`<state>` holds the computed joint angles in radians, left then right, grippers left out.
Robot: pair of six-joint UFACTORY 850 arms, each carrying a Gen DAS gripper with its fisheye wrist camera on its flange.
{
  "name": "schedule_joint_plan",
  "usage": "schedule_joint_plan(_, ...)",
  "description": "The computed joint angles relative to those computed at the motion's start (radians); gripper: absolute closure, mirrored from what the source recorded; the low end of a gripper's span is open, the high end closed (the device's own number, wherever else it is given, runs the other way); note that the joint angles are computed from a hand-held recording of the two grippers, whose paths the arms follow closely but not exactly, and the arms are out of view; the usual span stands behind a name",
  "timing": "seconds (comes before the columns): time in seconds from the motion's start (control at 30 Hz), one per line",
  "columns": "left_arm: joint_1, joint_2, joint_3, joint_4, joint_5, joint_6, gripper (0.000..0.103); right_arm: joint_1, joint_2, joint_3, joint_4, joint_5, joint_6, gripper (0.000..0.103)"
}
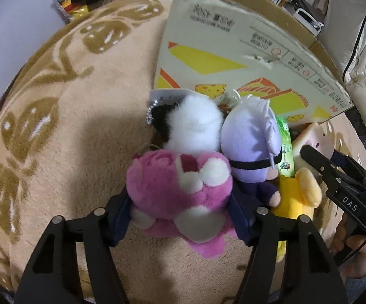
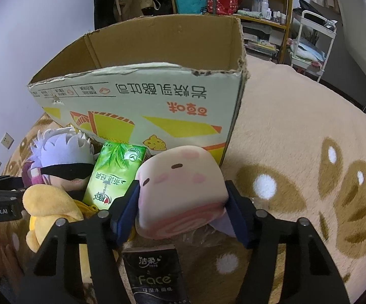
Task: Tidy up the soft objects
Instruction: 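Grasp the pink plush bear with the left tool while the right tool grasps the roll-cake cushion, then lift the pink bear and roll-cake cushion over the cardboard box with both tools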
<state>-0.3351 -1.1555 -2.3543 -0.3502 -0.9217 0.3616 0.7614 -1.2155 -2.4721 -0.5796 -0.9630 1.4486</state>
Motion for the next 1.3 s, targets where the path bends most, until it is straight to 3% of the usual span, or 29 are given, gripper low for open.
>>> schedule_joint_plan(0.23, 0.006, 0.128, 0.193, 0.018, 0.16, 0.01, 0.04, 0.013, 0.046, 0.065, -0.048, 0.028, 0.05, 0.046)
schedule_joint_plan(0.43, 0.016, 0.258, 0.38, 0.015, 0.353, 0.024, 0.04, 0.047, 0.05, 0.033, -0.179, -0.033, 0.096, 0.047)
schedule_joint_plan(0.7, 0.023, 0.419, 0.603, -0.2, 0.634, 0.258, 0.04, 0.099, 0.05, -0.033, -0.35, -0.125, 0.149, 0.047)
schedule_joint_plan(0.87, 0.007, 0.482, 0.669, -0.176, 0.716, 0.304, 0.04, 0.122, 0.036, -0.097, -0.447, -0.207, 0.152, 0.047)
schedule_joint_plan(1.03, -0.005, 0.526, 0.705, -0.46, 0.771, 0.648, 0.04, 0.123, 0.114, 0.015, -0.525, -0.197, 0.231, 0.047)
schedule_joint_plan(1.3, -0.024, 0.507, 0.608, -0.651, 0.79, 0.826, 0.039, 0.101, 0.171, 0.083, -0.61, -0.19, 0.286, 0.047)
